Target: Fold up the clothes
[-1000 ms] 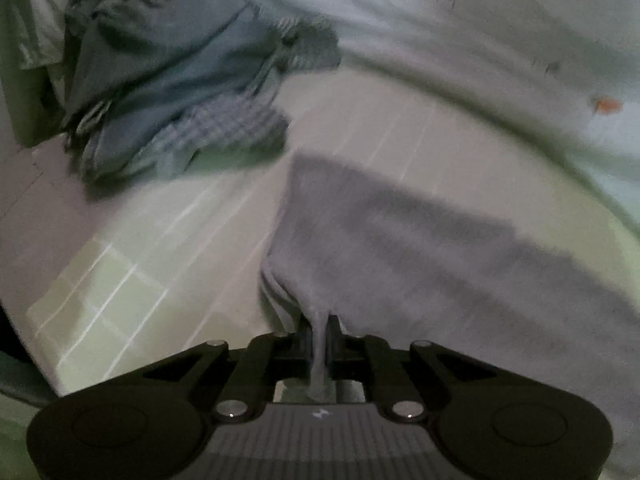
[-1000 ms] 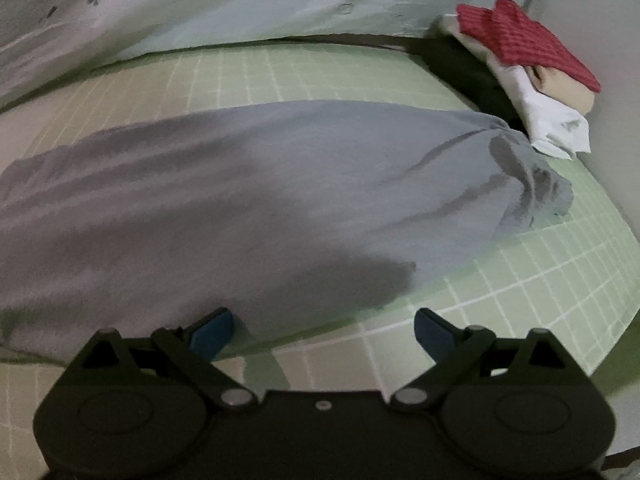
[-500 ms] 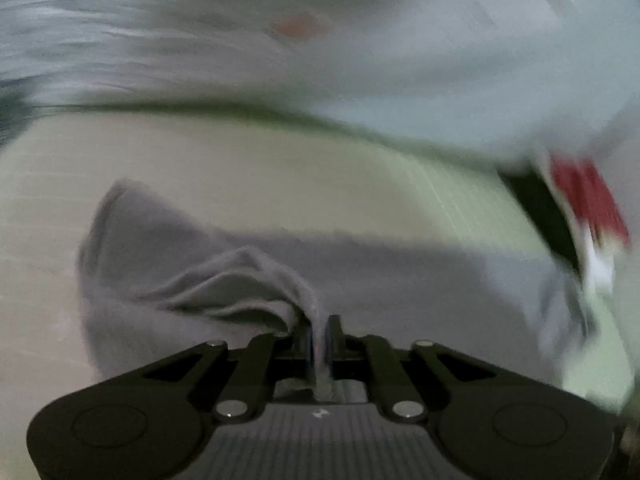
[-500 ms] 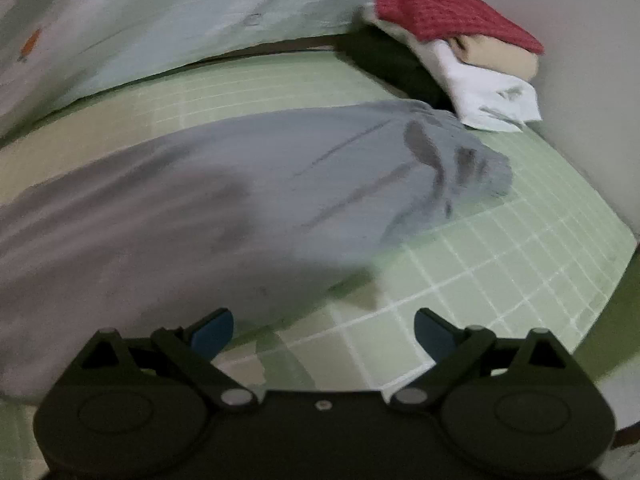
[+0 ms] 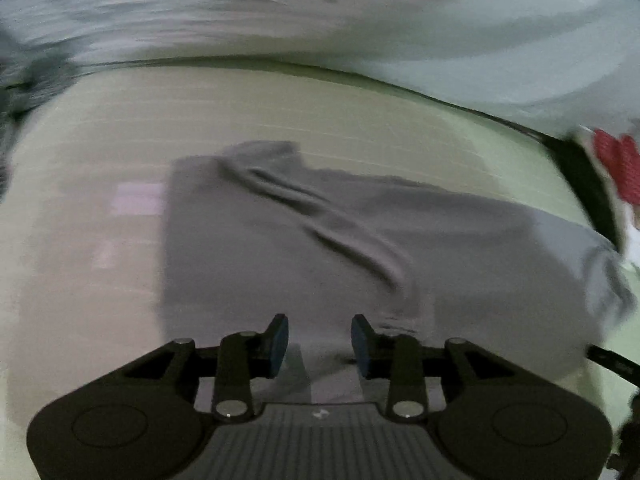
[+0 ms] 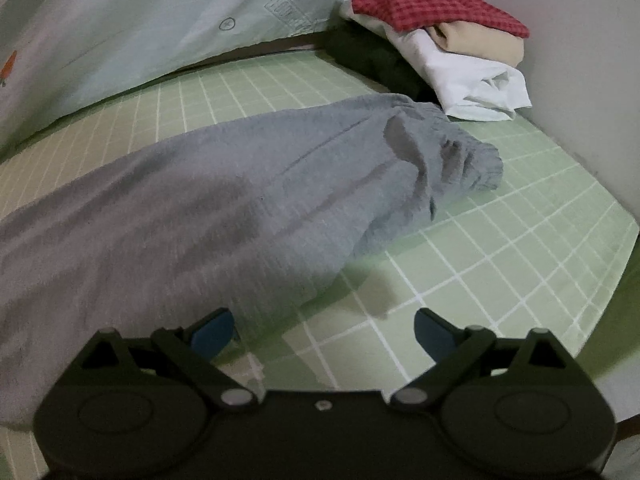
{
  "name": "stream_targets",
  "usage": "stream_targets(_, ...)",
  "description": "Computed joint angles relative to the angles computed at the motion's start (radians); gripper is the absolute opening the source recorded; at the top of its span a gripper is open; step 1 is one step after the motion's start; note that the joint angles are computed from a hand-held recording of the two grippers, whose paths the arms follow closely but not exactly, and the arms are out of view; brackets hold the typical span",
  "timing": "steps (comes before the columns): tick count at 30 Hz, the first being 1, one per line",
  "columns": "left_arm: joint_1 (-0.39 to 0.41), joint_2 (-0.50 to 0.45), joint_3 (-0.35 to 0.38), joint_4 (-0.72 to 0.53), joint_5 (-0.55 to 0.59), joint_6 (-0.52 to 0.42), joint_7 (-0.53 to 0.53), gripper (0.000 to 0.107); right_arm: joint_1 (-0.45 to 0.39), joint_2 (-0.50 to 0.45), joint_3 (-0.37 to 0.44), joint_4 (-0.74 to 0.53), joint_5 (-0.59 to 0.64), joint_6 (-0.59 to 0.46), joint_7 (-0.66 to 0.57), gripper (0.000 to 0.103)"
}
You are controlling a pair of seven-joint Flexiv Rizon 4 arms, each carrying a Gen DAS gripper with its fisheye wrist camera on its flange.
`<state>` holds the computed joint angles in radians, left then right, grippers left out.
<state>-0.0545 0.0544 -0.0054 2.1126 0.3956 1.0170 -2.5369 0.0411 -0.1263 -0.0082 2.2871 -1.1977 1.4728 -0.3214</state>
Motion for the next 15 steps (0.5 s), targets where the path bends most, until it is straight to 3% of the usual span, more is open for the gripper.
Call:
stream_targets(3, 0.015, 0.018, 0.005, -0.005, 0.034, -0.068, -0.039, 0.037, 0.005, -0.014, -0.012, -0.024, -0.065, 0.007, 0.055, 0.098)
stream_targets(8, 0.041, 0.032, 0.018, 0.0, 0.029, -0.124, -0.014, 0.04, 0.017, -0.041, -0.003, -0.074, -0.128, 0.018, 0.107, 0.098)
stream_targets(15, 0.076, 0.079, 0.055, 0.065, -0.042, -0.098, 0.09, 0.047, 0.097, -0.096, 0.022, -0.14, -0.118, 0.078, 0.105, 0.098)
